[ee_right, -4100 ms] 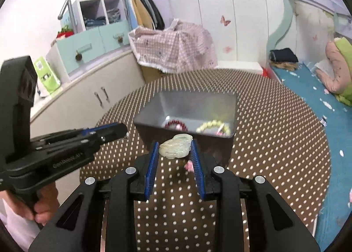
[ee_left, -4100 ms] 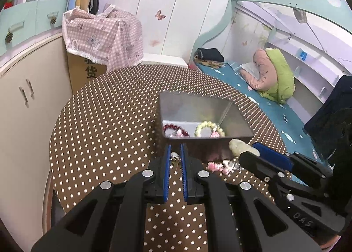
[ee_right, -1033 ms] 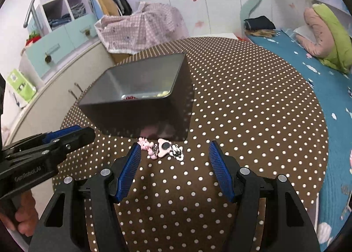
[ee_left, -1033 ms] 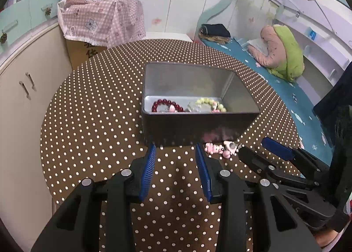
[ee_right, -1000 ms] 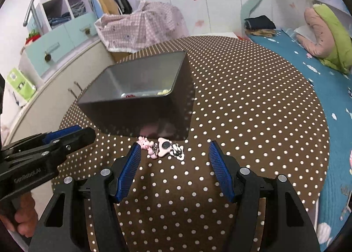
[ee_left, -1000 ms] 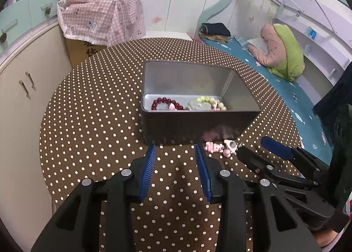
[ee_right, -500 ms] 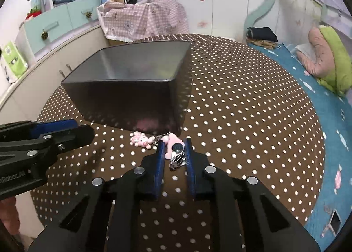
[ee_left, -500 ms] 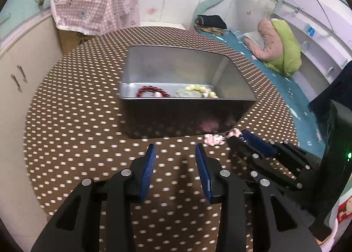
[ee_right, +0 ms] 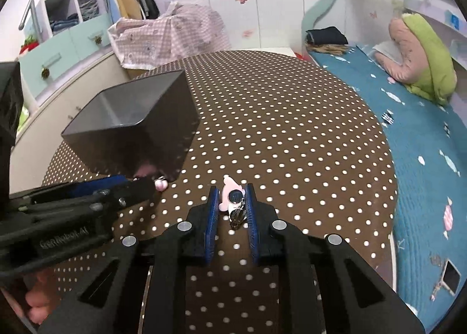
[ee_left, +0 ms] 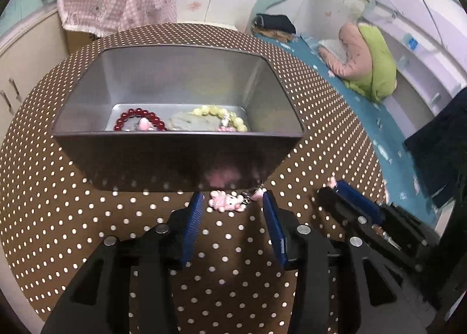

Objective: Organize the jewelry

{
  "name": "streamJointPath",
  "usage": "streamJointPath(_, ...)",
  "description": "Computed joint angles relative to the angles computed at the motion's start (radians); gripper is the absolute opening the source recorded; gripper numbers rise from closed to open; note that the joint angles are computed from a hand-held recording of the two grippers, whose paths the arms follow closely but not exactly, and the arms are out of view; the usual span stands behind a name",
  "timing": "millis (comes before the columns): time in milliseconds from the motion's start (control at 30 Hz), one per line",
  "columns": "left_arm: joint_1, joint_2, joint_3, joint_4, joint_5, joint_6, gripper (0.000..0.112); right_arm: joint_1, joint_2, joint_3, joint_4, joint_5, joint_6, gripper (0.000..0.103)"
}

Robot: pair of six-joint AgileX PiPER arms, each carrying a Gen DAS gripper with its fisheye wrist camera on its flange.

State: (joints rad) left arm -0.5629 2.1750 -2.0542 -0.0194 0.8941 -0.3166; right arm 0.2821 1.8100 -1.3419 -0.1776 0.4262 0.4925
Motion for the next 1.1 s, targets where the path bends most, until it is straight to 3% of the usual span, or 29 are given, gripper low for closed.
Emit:
streamJointPath(33,-0.02,0.006,-0.007,0.053,0.007,-0.016,0.036,-0.004,-0.001,0.002,0.013,-0.003,-0.013,0.019)
streamJointPath(67,-0.036,0.008,-0.007,0.101,0.008,-0.038,0.022,-0.009,-0.002,0.005,0.027,-0.008,-0.028,0.019)
streamJointPath(167,-0.039,-0.004,0.017,0.092,-0.016,-0.015,0.022,-0.016,0.003,0.004,0.063,-0.016,-0.065,0.019)
streamJointPath(233,-0.032,-0.028,0.055,0.071,-0.044,0.017,0.014,-0.02,0.006,0.002,0.084,-0.018,-0.087,0.019)
streamJointPath(267,-0.033,-0.04,0.072,0.081,-0.056,0.021,0.0,-0.02,0.008,-0.001,0.091,-0.018,-0.093,0.019)
streamJointPath(300,-0.028,-0.045,0.075,0.071,-0.05,0.028,0.0,-0.02,0.01,-0.004,0.097,-0.018,-0.098,0.019)
streamJointPath(567,0.025,-0.055,0.084,-0.088,-0.023,0.148,0.003,-0.003,0.009,-0.033,0.044,-0.007,-0.032,0.019)
streamJointPath(600,0.03,-0.041,0.056,-0.117,0.01,0.164,0.02,-0.005,0.003,-0.025,0.046,-0.01,-0.031,0.019)
streamJointPath(667,0.017,-0.04,0.056,-0.102,0.0,0.15,0.047,-0.01,-0.008,-0.012,0.057,-0.016,-0.036,0.019)
streamJointPath(767,-0.01,-0.008,0.001,-0.05,0.021,0.131,0.047,-0.016,-0.03,0.016,0.006,-0.02,0.014,0.019)
streamJointPath(867,-0.044,0.043,-0.077,0.042,0.047,0.077,0.044,-0.046,-0.051,0.047,0.086,-0.04,-0.058,0.019)
streamJointPath(933,-0.089,0.089,-0.155,0.175,0.103,0.023,0.027,-0.05,-0.061,0.06,0.063,-0.044,-0.046,0.019)
streamJointPath(967,-0.102,0.099,-0.171,0.204,0.112,0.012,0.025,-0.055,-0.066,0.069,0.073,-0.049,-0.056,0.019)
streamJointPath(1100,-0.088,0.105,-0.194,0.158,0.133,0.047,0.024,-0.077,-0.077,0.091,0.125,-0.066,-0.102,0.019)
